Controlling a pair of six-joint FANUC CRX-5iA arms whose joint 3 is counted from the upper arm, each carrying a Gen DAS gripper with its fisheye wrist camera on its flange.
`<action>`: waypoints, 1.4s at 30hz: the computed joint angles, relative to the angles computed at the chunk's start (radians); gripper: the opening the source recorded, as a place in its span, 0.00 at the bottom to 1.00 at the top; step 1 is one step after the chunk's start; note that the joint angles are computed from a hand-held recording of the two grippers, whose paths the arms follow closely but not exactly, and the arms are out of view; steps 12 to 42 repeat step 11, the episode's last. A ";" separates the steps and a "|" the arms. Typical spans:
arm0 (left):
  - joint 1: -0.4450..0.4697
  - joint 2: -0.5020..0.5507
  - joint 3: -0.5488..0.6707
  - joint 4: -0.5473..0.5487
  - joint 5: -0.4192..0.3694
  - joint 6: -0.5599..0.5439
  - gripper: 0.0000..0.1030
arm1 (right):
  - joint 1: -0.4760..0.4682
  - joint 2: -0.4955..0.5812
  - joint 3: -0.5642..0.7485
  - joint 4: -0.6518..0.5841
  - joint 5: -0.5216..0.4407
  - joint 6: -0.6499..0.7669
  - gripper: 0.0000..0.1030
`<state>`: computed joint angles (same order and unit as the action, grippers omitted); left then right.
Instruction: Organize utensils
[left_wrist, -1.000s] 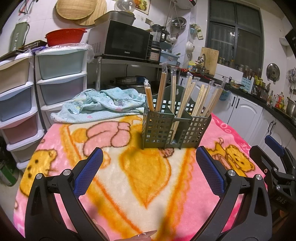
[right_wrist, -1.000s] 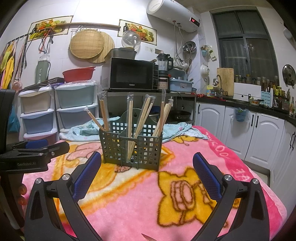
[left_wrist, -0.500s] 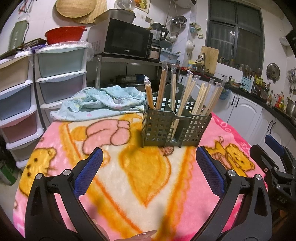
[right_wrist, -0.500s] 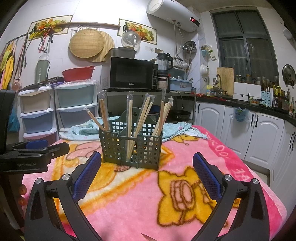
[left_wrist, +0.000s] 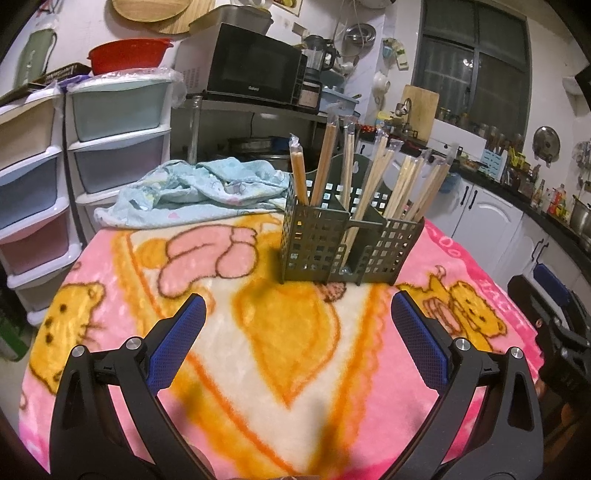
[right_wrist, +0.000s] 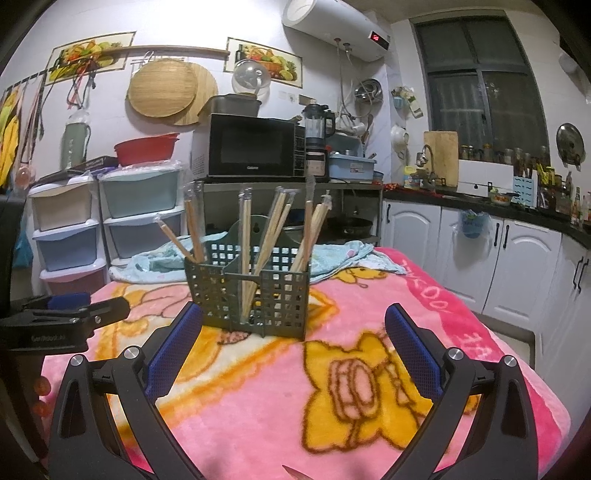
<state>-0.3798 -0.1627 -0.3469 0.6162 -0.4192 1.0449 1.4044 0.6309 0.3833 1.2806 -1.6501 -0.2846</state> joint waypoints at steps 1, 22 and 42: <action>0.003 0.003 0.002 0.004 -0.005 -0.002 0.90 | -0.001 -0.003 -0.001 -0.004 -0.007 -0.005 0.94; 0.123 0.207 0.372 -0.464 -0.254 0.413 0.90 | -0.105 -0.244 -0.193 -0.366 0.016 -0.086 0.94; 0.123 0.207 0.372 -0.464 -0.254 0.413 0.90 | -0.105 -0.244 -0.193 -0.366 0.016 -0.086 0.94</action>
